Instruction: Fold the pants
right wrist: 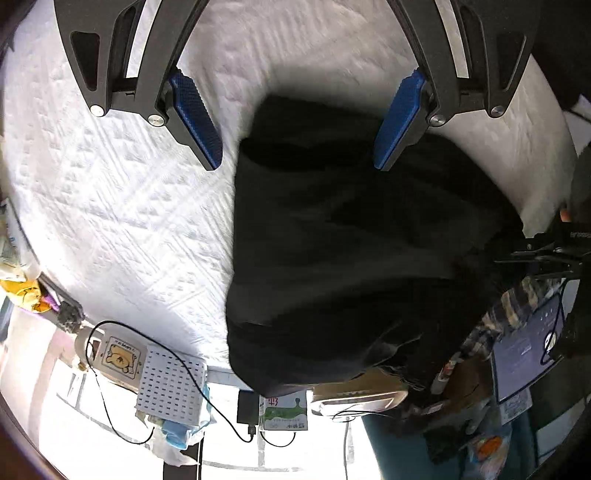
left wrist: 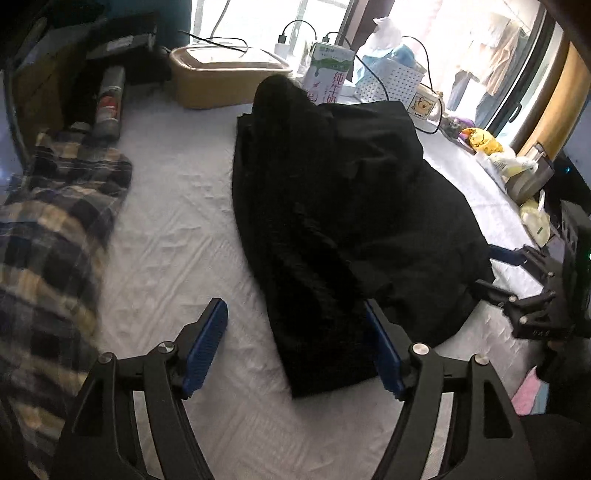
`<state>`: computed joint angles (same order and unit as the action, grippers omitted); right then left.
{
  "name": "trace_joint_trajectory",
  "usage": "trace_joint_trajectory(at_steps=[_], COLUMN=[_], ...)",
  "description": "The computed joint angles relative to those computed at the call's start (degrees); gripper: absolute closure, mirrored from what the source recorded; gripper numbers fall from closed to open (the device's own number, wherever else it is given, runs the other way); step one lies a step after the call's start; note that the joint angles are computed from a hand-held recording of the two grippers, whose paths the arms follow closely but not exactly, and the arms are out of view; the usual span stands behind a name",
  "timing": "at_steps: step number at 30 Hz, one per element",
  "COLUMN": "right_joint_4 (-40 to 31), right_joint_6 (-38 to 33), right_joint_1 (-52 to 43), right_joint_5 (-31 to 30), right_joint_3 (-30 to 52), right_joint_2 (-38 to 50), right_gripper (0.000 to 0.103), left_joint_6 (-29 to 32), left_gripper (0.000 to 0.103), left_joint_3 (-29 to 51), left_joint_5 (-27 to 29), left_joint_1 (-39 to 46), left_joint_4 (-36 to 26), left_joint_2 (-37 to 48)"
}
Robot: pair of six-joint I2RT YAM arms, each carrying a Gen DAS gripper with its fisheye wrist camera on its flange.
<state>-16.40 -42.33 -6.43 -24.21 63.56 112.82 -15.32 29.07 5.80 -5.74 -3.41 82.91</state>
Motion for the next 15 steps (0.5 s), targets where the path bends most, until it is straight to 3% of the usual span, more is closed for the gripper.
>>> trace_joint_trajectory(at_steps=[6,9,13,15], right_joint_4=[-5.7,-7.0,-2.9,-1.5], right_joint_6=[-0.5,3.9,12.3,14.5], right_joint_1=[-3.7,-5.1,-3.4,-1.7], right_joint_5=[-2.6,-7.2,-9.4,-8.5], right_joint_3=[3.9,7.1,7.9,7.8], right_joint_2=[0.2,1.3,2.9,3.8], right_gripper=[0.018,0.018,0.018,0.036], left_joint_6=[1.1,0.5,0.5,0.1], left_gripper=[0.029,0.029,0.029,0.029], left_joint_3=[-0.2,-0.3,1.4,2.1], left_joint_5=[-4.4,-4.7,-5.6,-5.7], left_joint_1=[-1.9,-1.4,-1.0,-1.3], left_joint_4=[-3.8,-1.6,0.0,1.0], left_joint_2=[-6.6,-8.3,-2.5,0.9])
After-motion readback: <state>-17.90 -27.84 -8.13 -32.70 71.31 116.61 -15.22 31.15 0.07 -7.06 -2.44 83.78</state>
